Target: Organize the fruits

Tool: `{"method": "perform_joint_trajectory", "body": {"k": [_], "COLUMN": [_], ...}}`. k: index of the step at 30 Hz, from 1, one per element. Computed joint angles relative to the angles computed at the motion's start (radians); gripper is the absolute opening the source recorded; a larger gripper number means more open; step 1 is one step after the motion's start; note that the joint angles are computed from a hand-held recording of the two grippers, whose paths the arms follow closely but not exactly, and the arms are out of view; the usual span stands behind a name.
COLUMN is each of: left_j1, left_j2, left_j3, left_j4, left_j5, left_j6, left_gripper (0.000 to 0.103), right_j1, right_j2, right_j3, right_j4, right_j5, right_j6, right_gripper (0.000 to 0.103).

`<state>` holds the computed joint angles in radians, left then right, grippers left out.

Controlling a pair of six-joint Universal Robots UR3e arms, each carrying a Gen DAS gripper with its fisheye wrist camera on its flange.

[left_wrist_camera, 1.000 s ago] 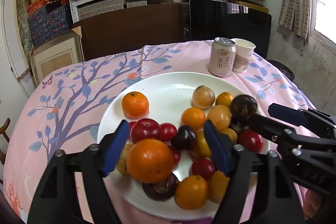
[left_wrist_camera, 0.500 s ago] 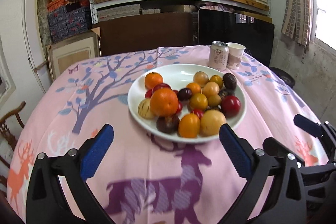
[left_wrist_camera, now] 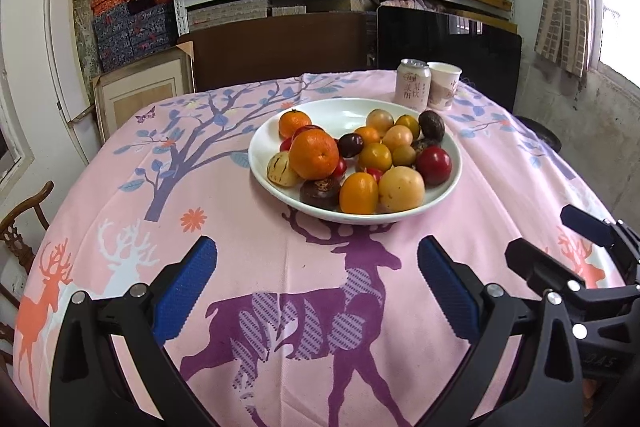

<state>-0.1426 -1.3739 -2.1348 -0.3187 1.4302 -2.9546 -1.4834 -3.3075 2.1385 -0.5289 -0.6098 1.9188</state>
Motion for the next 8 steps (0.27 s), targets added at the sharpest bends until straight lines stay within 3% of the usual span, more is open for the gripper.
{"method": "perform_joint_trajectory", "body": {"k": [8], "left_j1": [0.007], "left_j2": [-0.051], "left_j3": [0.016], "left_j4": [0.002], "left_j5": [0.006], "left_j6": [-0.017], "left_gripper": [0.099], "right_j1": [-0.002], "right_j2": [0.004], "right_j3": [-0.015], "right_j4": [0.015], "right_j5": [0.001], "right_j6": [-0.023], "right_gripper": [0.099]}}
